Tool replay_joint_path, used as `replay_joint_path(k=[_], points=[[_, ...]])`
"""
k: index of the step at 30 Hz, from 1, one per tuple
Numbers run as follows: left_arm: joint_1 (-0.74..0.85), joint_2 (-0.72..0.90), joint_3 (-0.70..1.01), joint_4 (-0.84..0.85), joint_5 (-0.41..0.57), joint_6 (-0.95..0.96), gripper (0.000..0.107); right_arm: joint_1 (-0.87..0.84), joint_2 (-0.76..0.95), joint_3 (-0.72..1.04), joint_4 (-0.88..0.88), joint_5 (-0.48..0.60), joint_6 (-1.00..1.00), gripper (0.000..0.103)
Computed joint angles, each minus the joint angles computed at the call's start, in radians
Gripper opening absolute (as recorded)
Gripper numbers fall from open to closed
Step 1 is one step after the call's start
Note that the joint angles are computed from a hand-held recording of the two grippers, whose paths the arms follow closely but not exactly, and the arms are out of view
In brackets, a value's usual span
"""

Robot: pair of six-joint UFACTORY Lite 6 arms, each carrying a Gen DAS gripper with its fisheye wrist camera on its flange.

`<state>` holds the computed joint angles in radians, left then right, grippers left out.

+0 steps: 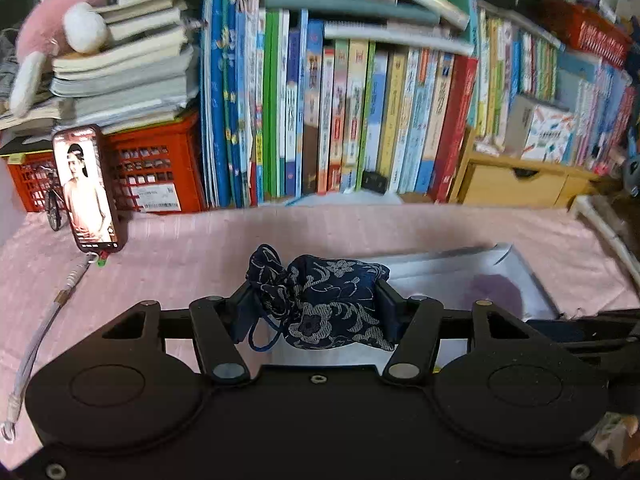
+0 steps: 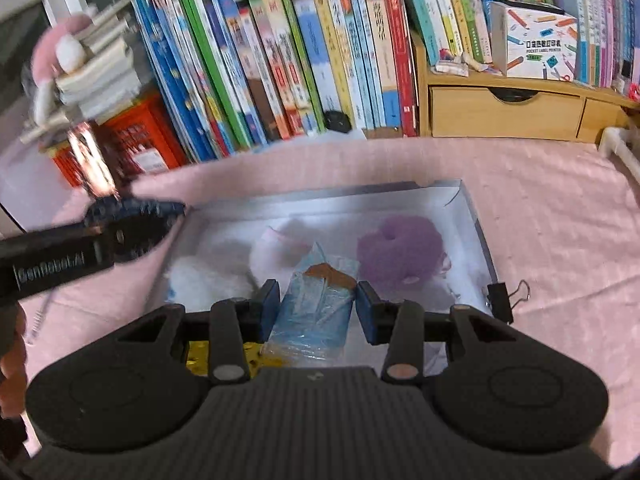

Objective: Organize soft objects
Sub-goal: 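Carry the navy pouch and blue packet over the tray with both grippers, then open both grippers to release the pouch and blue packet into the tray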

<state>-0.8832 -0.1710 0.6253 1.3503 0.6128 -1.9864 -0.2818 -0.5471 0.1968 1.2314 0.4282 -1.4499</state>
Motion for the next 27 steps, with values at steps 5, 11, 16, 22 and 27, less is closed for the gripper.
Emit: replay_joint_path(k=[5,11,16,22,27], points=[[0.151,0.097,0.068,-0.073,-0.17,0.128,0.058,0.184,0.144,0.075,-0.041,-0.196,0.088,0.047],[0.246,0.174,0.088,-0.094,-0.293,0.164,0.058,0.258,0.273,0.131,-0.002,-0.262,0.075,0.046],[0.284,0.204,0.095,-0.109,-0.333,0.187,0.058,0.29,0.329,0.167,0.072,-0.29,0.042,0.046],[0.302,0.212,0.093,-0.146,-0.354,0.232,0.059,0.315,0.364,0.191,-0.041,-0.298,0.161,0.046],[0.292,0.215,0.09,-0.137,-0.365,0.247,0.061,0.301,0.391,0.195,-0.092,-0.268,0.176,0.042]])
